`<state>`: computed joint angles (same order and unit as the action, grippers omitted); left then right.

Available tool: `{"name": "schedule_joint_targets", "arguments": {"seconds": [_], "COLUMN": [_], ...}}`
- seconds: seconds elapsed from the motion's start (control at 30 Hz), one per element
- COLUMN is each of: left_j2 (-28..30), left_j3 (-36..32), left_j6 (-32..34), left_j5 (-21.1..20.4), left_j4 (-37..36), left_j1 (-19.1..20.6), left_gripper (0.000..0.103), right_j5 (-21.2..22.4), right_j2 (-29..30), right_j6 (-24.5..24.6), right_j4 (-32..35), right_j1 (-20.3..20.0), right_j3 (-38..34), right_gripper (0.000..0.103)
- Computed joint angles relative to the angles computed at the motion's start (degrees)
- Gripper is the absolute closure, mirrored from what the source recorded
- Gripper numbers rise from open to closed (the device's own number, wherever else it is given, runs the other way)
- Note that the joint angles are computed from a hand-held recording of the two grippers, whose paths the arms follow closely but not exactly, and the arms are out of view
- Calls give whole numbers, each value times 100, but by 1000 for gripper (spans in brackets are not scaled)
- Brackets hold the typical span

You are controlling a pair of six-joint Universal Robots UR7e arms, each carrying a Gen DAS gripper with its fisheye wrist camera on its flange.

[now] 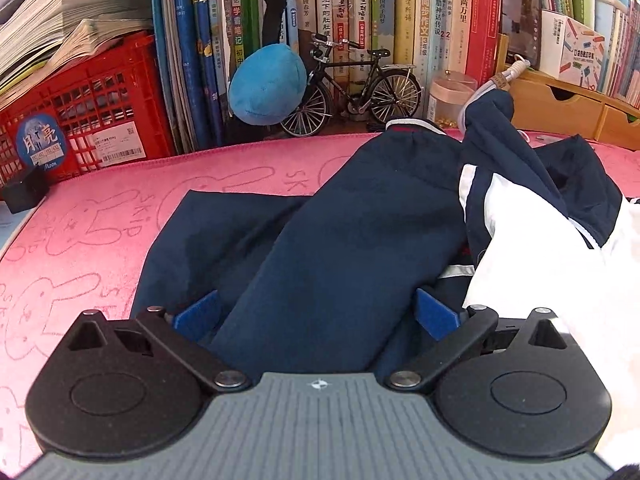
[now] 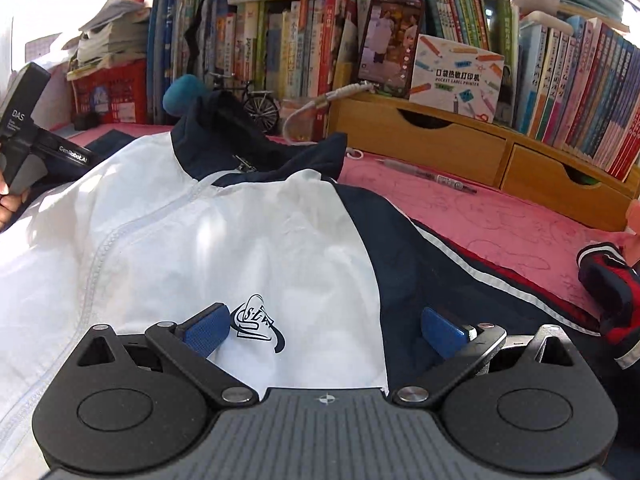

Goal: Fold clothes

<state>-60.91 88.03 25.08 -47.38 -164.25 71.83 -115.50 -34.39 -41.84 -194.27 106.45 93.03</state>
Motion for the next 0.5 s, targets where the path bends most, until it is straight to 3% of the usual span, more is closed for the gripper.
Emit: {"name": "schedule_joint_targets", "arguments": {"seconds": [0.03, 0.1, 0.2, 0.3, 0.5], "left_j2": [-2, 47, 142, 193, 388], "left_j3": [69, 166, 180, 53, -523], "left_j6": [162, 463, 853, 1101, 1906], "left_j5": [-31, 163, 450, 834, 1766], "left_j4": [-184, -571, -1069, -1506, -2728], "left_j1": [-14, -102, -176, -179, -69], "left_gripper": [19, 59, 77, 86, 89], "right_j5": [-22, -65, -126, -164, -182], "right_j2": [8, 22, 29, 36, 33], "right_j6": [-25, -68, -48, -60, -44], "right_j4": [-21, -57, -23, -41, 3], "right_j1": [5, 14, 17, 19, 19], "right_j3": [11, 29, 17, 7, -8], "right_gripper": [0, 0, 0, 0, 0]}}
